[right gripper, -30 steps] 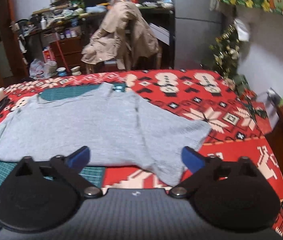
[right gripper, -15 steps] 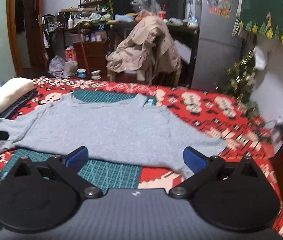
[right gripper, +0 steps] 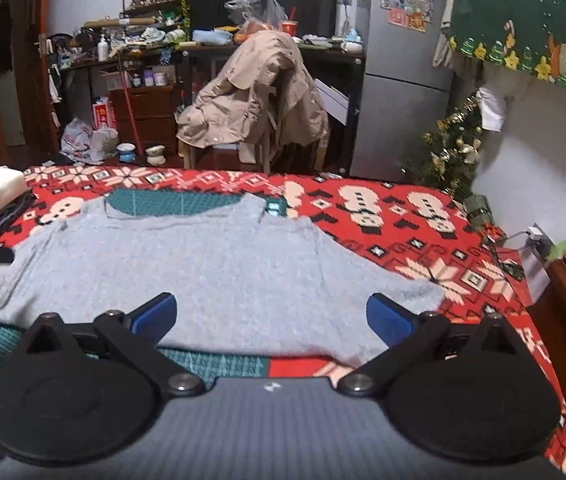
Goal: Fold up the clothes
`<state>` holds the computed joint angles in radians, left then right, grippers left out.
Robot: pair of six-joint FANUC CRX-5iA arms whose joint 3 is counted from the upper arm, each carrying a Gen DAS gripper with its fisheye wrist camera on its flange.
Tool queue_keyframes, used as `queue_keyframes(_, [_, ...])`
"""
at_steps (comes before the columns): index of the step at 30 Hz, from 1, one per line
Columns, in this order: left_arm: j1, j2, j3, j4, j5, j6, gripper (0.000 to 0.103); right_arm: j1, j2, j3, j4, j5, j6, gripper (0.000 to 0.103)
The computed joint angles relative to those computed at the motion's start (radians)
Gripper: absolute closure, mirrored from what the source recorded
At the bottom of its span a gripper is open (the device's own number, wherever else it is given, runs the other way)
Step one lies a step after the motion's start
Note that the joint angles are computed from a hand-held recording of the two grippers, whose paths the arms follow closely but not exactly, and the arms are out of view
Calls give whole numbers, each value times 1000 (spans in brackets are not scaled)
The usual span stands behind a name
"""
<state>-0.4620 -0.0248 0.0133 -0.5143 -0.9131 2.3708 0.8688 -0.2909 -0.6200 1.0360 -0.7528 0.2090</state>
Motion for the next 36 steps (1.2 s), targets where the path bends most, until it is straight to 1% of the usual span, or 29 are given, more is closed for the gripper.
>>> queue_keyframes(1, [41, 2, -14, 55, 39, -16, 83, -7, 10, -2, 28, 9, -9, 1])
queue_keyframes(2, [82, 4, -29, 113, 77, -35, 86, -15, 20, -4, 56, 19, -19, 1])
queue_keyframes(4, [158, 13, -59, 236, 149, -86, 87, -24, 35, 4, 75, 36, -13, 1])
queue_keyframes(7, [243, 37, -102, 413, 230, -211, 87, -34, 55, 25, 61, 60, 12, 1])
queue_keyframes(8, [259, 49, -107, 458, 241, -245, 87, -39, 63, 33, 49, 66, 20, 1])
queue_keyframes(10, [276, 72, -108, 515, 248, -303, 87, -45, 80, 51, 30, 65, 31, 1])
queue_keyframes(12, [262, 97, -70, 459, 224, -268, 87, -56, 97, 69, 8, 67, 41, 1])
queue_keyframes(17, [248, 129, -42, 423, 216, -280, 87, -79, 140, 100, -10, 74, 70, 1])
queue_keyframes(18, [242, 132, -35, 399, 211, -266, 91, -82, 149, 106, -11, 75, 77, 1])
queue_keyframes(19, [233, 134, -26, 369, 203, -248, 100, -86, 156, 110, -13, 77, 81, 1])
queue_keyframes(22, [174, 121, 9, 192, 171, -126, 100, -96, 174, 121, -18, 91, 79, 1])
queue_keyframes(25, [133, 95, 13, 85, 160, -57, 100, -105, 188, 127, -10, 102, 70, 1])
queue_keyframes(27, [117, 100, 23, 48, 135, -41, 100, -110, 198, 131, -4, 108, 66, 1])
queue_keyframes(30, [126, 139, 50, 68, 84, -67, 100, -122, 213, 137, 6, 122, 55, 1])
queue_keyframes(31, [128, 151, 58, 71, 69, -72, 100, -130, 217, 138, 11, 130, 46, 3])
queue_keyframes(32, [126, 153, 57, 60, 71, -65, 100, -138, 222, 140, 16, 139, 35, 8])
queue_keyframes(33, [122, 152, 55, 48, 75, -58, 100, -147, 228, 142, 22, 147, 25, 15])
queue_keyframes(34, [123, 152, 55, 49, 76, -55, 100, -155, 234, 147, 24, 150, 18, 27])
queue_keyframes(35, [125, 152, 55, 51, 76, -55, 100, -164, 241, 155, 17, 153, 21, 36])
queue_keyframes(36, [127, 151, 54, 53, 76, -54, 100, -179, 247, 164, 5, 166, 29, 41])
